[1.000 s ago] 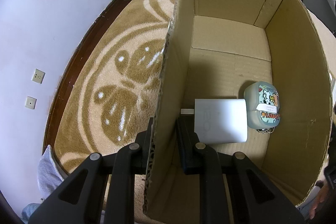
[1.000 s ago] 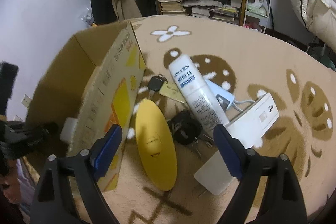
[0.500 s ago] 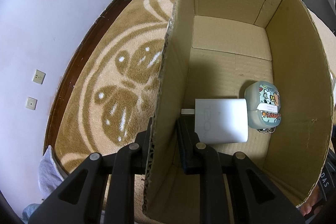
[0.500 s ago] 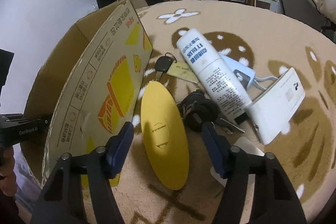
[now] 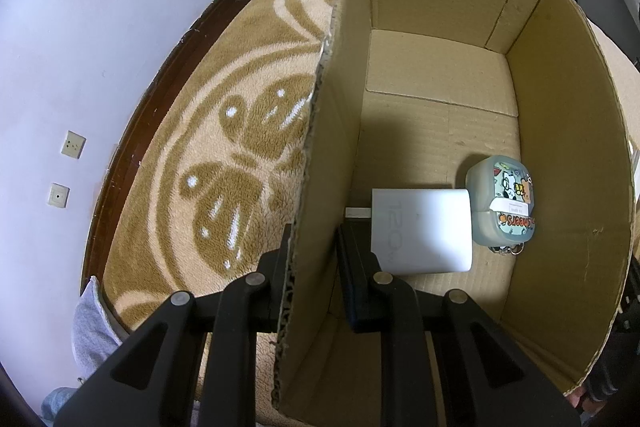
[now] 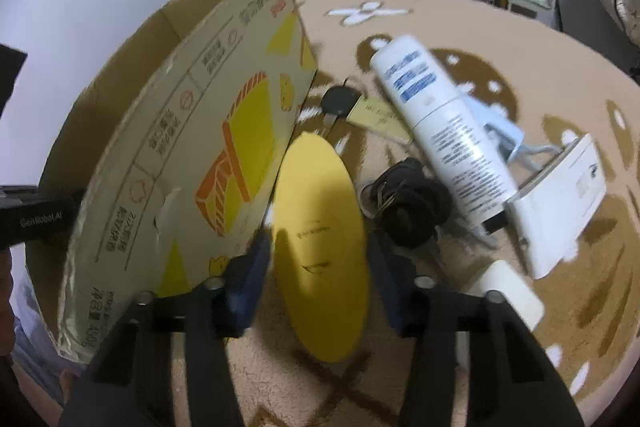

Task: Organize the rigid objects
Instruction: 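Move the right tool to the yellow oval object and grasp it, then lift the yellow oval object and carry it toward the box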

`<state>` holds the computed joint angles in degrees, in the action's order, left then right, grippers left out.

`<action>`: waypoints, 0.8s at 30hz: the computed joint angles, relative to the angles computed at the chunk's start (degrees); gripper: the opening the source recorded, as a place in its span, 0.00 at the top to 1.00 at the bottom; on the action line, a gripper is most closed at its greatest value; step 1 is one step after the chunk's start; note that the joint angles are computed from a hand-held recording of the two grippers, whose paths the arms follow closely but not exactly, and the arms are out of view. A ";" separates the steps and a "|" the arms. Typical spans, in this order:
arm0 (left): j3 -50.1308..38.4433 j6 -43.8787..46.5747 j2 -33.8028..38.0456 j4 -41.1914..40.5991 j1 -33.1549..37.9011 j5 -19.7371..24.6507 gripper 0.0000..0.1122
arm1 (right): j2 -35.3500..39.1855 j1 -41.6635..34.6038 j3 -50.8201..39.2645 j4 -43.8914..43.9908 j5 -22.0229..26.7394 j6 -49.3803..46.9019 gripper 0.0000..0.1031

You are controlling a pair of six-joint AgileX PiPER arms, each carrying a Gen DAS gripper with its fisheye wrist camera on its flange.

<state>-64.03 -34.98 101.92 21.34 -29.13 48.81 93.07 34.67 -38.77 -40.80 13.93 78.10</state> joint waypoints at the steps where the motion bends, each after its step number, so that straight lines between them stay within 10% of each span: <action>1: -0.01 0.08 0.00 -0.17 0.07 -0.03 0.83 | 0.62 0.33 -0.28 0.00 0.24 -0.10 0.52; 24: -0.98 -0.09 0.45 -0.15 1.44 0.73 0.83 | 7.45 -1.76 -6.66 12.92 1.87 -20.40 0.43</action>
